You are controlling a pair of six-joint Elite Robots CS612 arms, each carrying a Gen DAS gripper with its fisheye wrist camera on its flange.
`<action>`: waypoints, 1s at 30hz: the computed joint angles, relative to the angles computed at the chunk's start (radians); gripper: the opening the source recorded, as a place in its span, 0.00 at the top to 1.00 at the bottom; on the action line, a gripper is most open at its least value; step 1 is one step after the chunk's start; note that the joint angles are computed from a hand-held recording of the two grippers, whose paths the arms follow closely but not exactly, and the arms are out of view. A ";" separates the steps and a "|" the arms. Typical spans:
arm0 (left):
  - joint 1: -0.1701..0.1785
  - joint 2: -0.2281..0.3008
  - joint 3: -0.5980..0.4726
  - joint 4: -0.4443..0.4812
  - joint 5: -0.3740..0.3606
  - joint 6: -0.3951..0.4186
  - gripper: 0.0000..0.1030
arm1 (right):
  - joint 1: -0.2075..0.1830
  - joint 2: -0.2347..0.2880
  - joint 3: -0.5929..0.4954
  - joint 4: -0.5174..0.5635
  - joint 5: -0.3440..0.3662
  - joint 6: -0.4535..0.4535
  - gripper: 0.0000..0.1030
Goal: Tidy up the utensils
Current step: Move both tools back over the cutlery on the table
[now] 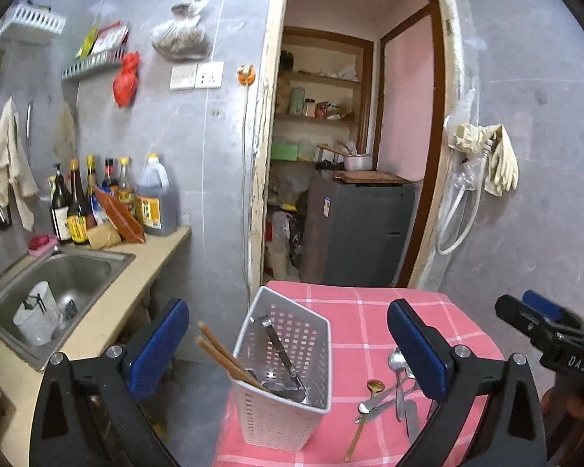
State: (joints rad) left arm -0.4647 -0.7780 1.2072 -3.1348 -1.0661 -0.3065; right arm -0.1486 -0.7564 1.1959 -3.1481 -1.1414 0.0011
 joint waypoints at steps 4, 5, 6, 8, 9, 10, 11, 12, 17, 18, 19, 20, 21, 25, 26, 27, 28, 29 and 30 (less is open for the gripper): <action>-0.025 -0.007 0.028 -0.045 0.048 0.023 0.00 | -0.015 -0.026 0.044 -0.005 -0.033 -0.032 0.01; -0.030 -0.008 0.034 -0.054 0.057 0.026 0.00 | -0.020 -0.033 0.055 0.000 -0.043 -0.041 0.01; -0.036 -0.009 0.038 -0.063 0.067 0.030 0.00 | -0.023 -0.036 0.061 0.002 -0.047 -0.046 0.01; -0.046 -0.009 0.046 -0.074 0.075 0.032 0.00 | -0.032 -0.044 0.077 0.016 -0.059 -0.059 0.01; -0.049 -0.009 0.048 -0.076 0.074 0.031 0.00 | -0.035 -0.047 0.083 0.019 -0.062 -0.062 0.01; -0.053 -0.009 0.052 -0.075 0.070 0.032 0.00 | -0.039 -0.049 0.089 0.030 -0.064 -0.066 0.01; -0.056 -0.009 0.054 -0.071 0.067 0.032 0.00 | -0.043 -0.051 0.094 0.041 -0.067 -0.070 0.01; -0.059 -0.008 0.054 -0.063 0.063 0.030 0.00 | -0.046 -0.051 0.095 0.053 -0.070 -0.075 0.01; -0.064 -0.004 0.059 0.003 0.009 -0.006 0.00 | -0.060 -0.046 0.096 0.123 -0.065 -0.097 0.01; -0.064 -0.003 0.058 0.023 -0.011 -0.013 0.00 | -0.062 -0.044 0.095 0.131 -0.062 -0.099 0.01; -0.063 -0.001 0.057 0.041 -0.029 -0.019 0.00 | -0.067 -0.041 0.089 0.158 -0.048 -0.105 0.01; -0.062 0.002 0.053 0.062 -0.049 -0.024 0.00 | -0.071 -0.037 0.085 0.178 -0.034 -0.109 0.01; -0.061 0.005 0.049 0.077 -0.064 -0.026 0.00 | -0.075 -0.032 0.078 0.201 -0.023 -0.113 0.01; -0.054 0.024 0.021 0.152 -0.137 -0.035 0.00 | -0.086 -0.006 0.036 0.313 0.032 -0.121 0.01; -0.054 0.030 0.010 0.174 -0.147 -0.035 0.00 | -0.088 0.000 0.026 0.340 0.043 -0.123 0.01; -0.052 0.036 -0.001 0.200 -0.159 -0.035 0.00 | -0.089 0.008 0.014 0.365 0.052 -0.124 0.02; -0.051 0.044 -0.019 0.243 -0.170 -0.033 0.00 | -0.089 0.017 0.001 0.392 0.059 -0.126 0.02; -0.052 0.052 -0.034 0.277 -0.171 -0.032 0.00 | -0.088 0.024 -0.009 0.414 0.061 -0.127 0.03; -0.051 0.060 -0.048 0.306 -0.175 -0.030 0.01 | -0.087 0.028 -0.015 0.429 0.063 -0.129 0.04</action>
